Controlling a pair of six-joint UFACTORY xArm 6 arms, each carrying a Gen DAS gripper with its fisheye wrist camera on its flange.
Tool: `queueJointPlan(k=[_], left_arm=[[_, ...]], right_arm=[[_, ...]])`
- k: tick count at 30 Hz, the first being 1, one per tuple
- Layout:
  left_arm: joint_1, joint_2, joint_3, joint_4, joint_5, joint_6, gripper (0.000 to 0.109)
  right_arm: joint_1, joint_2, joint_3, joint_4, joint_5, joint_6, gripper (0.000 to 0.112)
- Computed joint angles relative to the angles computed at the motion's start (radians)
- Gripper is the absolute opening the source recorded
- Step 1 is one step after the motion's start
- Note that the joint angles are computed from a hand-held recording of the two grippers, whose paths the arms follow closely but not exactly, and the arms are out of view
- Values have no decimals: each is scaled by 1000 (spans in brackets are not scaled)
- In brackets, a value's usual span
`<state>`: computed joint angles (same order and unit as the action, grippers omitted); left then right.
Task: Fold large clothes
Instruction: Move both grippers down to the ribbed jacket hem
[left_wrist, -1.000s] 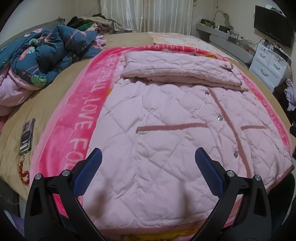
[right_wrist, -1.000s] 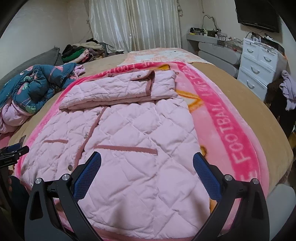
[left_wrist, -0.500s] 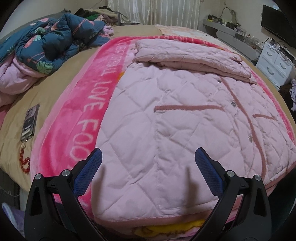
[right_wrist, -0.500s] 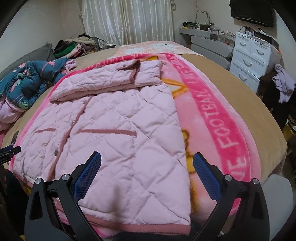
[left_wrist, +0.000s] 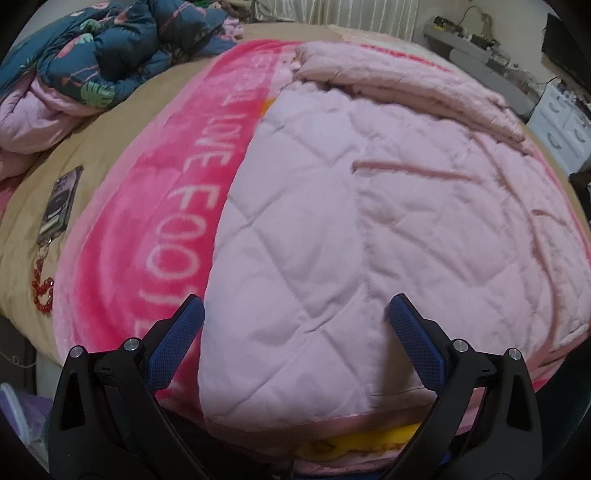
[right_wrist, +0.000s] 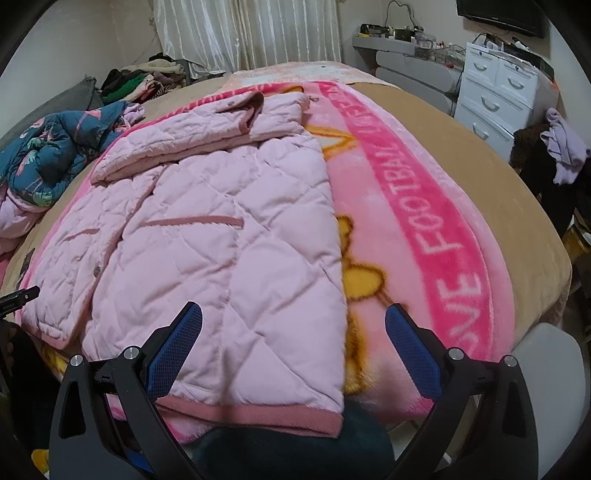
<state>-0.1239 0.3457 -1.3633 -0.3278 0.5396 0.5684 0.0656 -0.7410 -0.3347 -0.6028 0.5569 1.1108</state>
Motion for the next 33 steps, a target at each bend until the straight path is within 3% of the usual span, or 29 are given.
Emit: queueJointPlan(k=[9,21,26,27,28,30,31,32,33], left_arm=[[-1,-6,28,-20,-18,23,94],[5,-22,38,-37,6,52,94],[16,-7,8,-44,49,57,94],[16,-6,6,-47,53,57,94],[16,-5,6,-46,53,56,94],[14,-4,9,-44,47,56,94],[15,-2,7,-48,50,59,94],[17,1,2,-55,57,65,94],[20,5,-6,-64,66,70,94]], right_arm=[[-11,-67,63,118,13,-96,99],[-29,66,60,421,-121,-345,99],[-26,67,69,483,-161,-384,98],[-21,68,72,508,-174,-405,95],[-11,75,74,551,-187,-443,84],[-3,74,76,521,-193,-414,78],[-2,61,79,465,-196,-368,67],[-5,36,87,382,-206,-306,47],[-8,14,91,338,-211,-280,39]])
